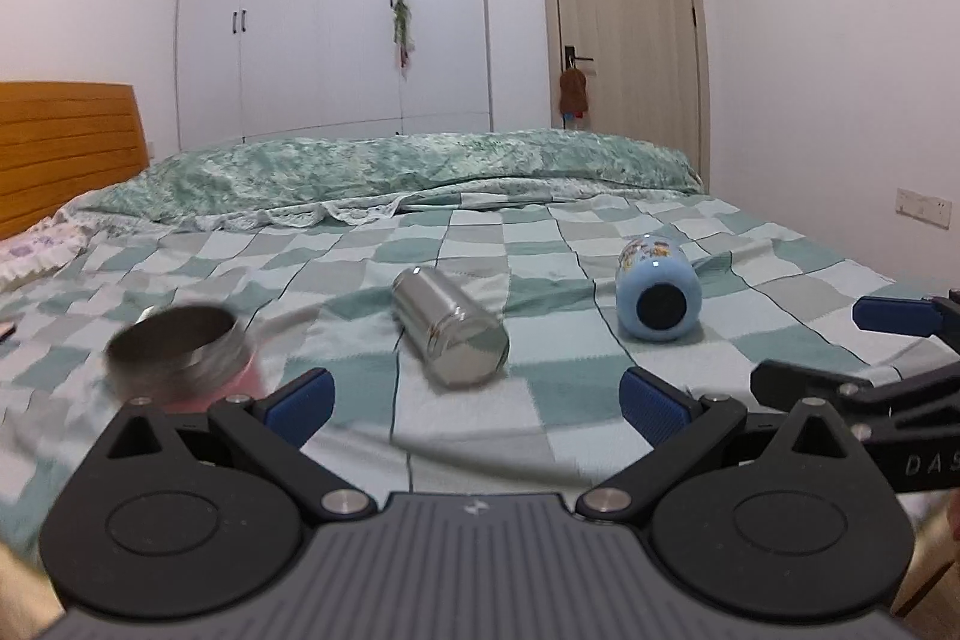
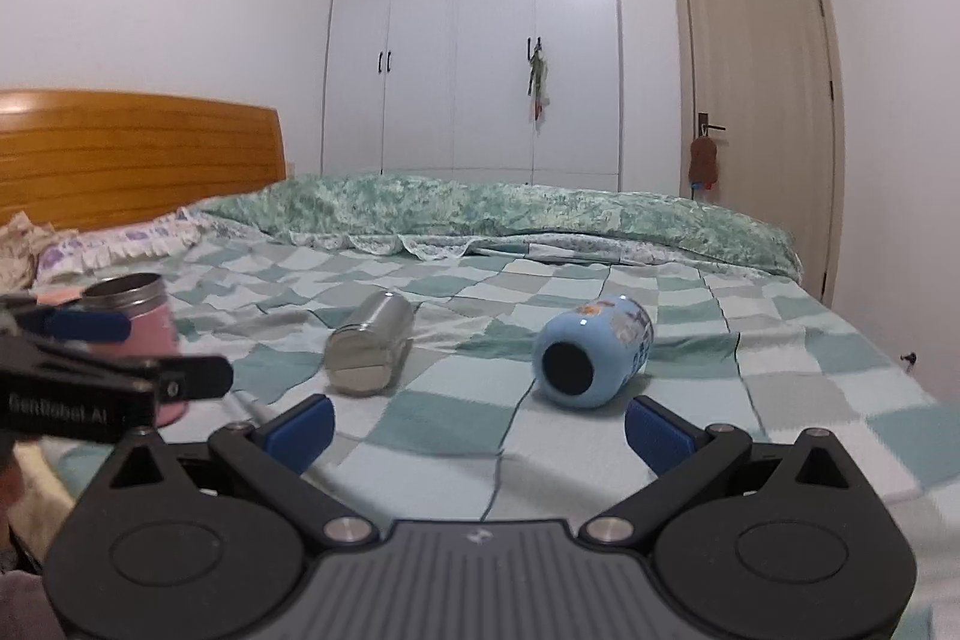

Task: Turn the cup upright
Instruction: 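Move the left gripper to the lying silver bottle and close on it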

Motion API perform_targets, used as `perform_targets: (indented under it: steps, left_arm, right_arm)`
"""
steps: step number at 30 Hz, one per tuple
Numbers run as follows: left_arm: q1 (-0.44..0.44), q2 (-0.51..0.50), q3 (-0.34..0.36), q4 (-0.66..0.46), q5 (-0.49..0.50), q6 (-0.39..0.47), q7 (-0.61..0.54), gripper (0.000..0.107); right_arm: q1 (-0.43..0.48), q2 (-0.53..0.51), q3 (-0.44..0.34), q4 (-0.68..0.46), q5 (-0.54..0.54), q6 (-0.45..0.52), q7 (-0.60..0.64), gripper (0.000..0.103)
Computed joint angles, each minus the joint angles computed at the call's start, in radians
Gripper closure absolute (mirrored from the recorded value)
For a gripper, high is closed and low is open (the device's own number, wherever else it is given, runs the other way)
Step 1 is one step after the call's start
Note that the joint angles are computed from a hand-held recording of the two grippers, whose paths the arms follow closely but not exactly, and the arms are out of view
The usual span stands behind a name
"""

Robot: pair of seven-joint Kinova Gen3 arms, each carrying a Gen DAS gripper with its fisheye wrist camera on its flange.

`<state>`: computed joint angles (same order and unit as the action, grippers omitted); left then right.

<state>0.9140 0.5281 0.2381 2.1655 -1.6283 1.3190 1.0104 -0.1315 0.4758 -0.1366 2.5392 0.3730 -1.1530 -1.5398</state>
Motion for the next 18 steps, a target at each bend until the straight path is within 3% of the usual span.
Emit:
perform_targets:
  steps: [3, 6, 11, 18]
  left_arm:
    - [-0.074, -0.034, -0.012, -0.042, -0.023, -0.084, -0.089, 0.004]
    - [-0.151, -0.058, -0.032, -0.091, -0.023, -0.179, -0.172, 0.004]
    - [-0.259, -0.055, -0.078, -0.211, 0.041, -0.338, -0.339, 0.004]
    - [-0.366, -0.007, -0.155, -0.381, 0.213, -0.517, -0.576, 0.004]
  right_arm:
    - [-0.063, -0.034, 0.09, -0.094, 0.056, 0.122, -0.084, 0.0]
    - [-0.087, -0.044, 0.102, -0.193, 0.073, 0.244, -0.112, 0.0]
    - [-0.139, -0.017, 0.15, -0.386, 0.197, 0.447, -0.256, 0.0]
    - [0.043, 0.08, -0.116, -0.626, 0.25, 0.705, -0.267, 0.0]
